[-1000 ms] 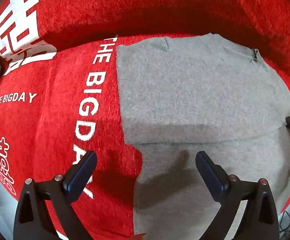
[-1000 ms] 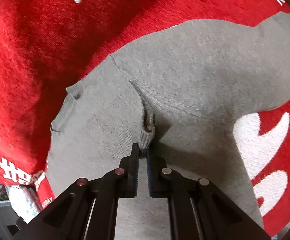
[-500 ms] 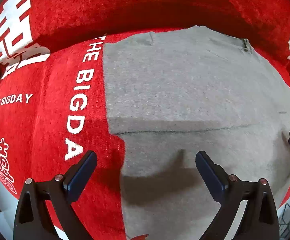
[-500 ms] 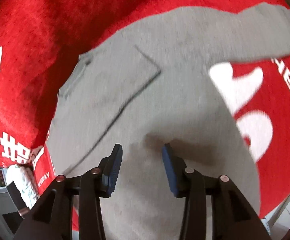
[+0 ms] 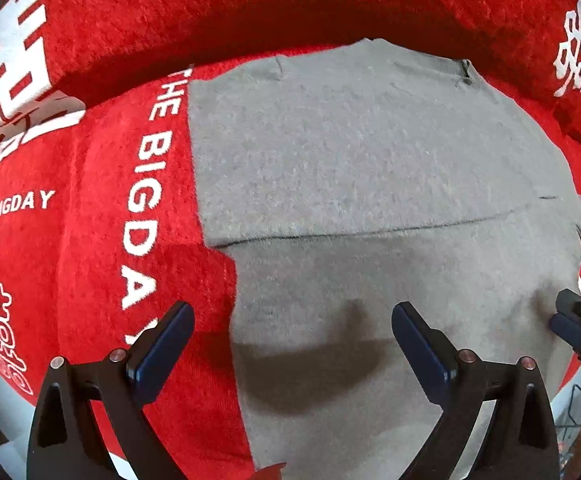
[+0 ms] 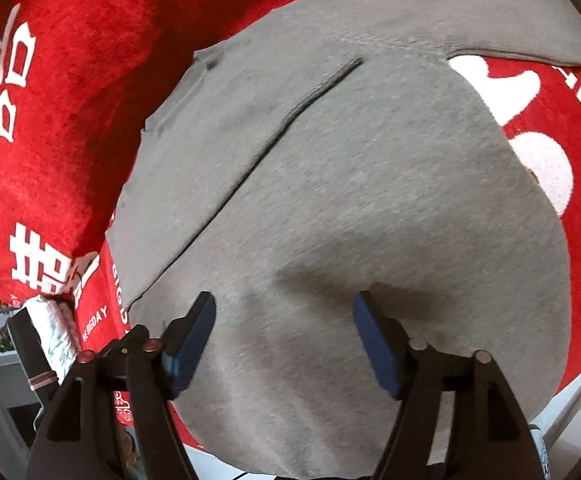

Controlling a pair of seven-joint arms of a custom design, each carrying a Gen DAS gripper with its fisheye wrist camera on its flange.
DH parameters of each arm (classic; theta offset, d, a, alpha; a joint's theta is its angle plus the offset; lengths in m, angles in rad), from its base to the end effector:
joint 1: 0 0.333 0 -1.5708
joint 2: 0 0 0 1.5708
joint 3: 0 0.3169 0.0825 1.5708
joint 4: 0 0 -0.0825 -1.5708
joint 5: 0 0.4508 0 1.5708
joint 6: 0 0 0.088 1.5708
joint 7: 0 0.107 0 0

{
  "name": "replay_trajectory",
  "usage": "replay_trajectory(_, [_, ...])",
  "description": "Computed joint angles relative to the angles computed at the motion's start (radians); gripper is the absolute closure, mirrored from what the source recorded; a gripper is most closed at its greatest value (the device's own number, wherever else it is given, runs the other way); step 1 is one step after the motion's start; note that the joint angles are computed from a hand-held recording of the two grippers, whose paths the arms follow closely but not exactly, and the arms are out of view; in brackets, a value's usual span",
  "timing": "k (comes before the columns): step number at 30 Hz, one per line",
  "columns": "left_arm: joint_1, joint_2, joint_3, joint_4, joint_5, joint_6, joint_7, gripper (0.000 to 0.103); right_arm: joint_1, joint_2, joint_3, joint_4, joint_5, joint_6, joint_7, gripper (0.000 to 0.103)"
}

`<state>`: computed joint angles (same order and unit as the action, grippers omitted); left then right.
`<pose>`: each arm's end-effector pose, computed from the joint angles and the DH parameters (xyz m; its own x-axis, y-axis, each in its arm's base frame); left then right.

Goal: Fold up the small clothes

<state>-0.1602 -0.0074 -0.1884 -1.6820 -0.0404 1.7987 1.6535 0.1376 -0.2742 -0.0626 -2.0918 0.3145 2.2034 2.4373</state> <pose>0.5980 -0.2214 0.5905 -0.4135 -0.9100 0.0284 -0.9046 0.4071 -0.1263 0.5710 0.0509 0.5657 -0.7114 -0.5250 -0.4672 -0.6012 0.7989 0.0177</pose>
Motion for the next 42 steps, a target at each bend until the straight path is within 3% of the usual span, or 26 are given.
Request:
replay_trajectory(7, [-0.008, -0.022, -0.008, -0.036, 0.022, 0.034, 0.027, 0.004, 0.006, 0.021, -0.021, 0.007, 0.076, -0.009, -0.073, 0.025])
replay_trajectory(11, [-0.02, -0.015, -0.017, -0.027, 0.028, 0.009, 0.013, 0.004, -0.01, 0.017, -0.035, 0.008, 0.102, -0.018, -0.127, 0.025])
replay_trajectory(17, [-0.059, 0.009, -0.042, -0.003, 0.068, 0.002, -0.044, 0.004, -0.067, -0.026, -0.07, -0.024, 0.09, -0.028, -0.171, 0.025])
replay_trajectory(21, [-0.09, 0.073, -0.053, 0.069, 0.026, -0.054, -0.059, 0.004, -0.12, -0.086, -0.098, -0.09, 0.071, -0.009, -0.149, 0.025])
replay_trajectory(31, [-0.194, 0.202, -0.08, 0.221, 0.014, -0.072, -0.129, 0.004, -0.279, -0.282, -0.163, -0.329, -0.018, 0.171, 0.049, 0.025])
replay_trajectory(37, [-0.245, 0.26, -0.085, 0.289, 0.019, -0.075, -0.159, 0.004, -0.275, -0.324, -0.25, -0.428, 0.082, 0.312, 0.064, 0.025])
replay_trajectory(42, [-0.277, 0.291, -0.086, 0.324, 0.027, -0.067, -0.179, 0.004, -0.268, -0.321, -0.283, -0.456, 0.141, 0.439, 0.039, 0.025])
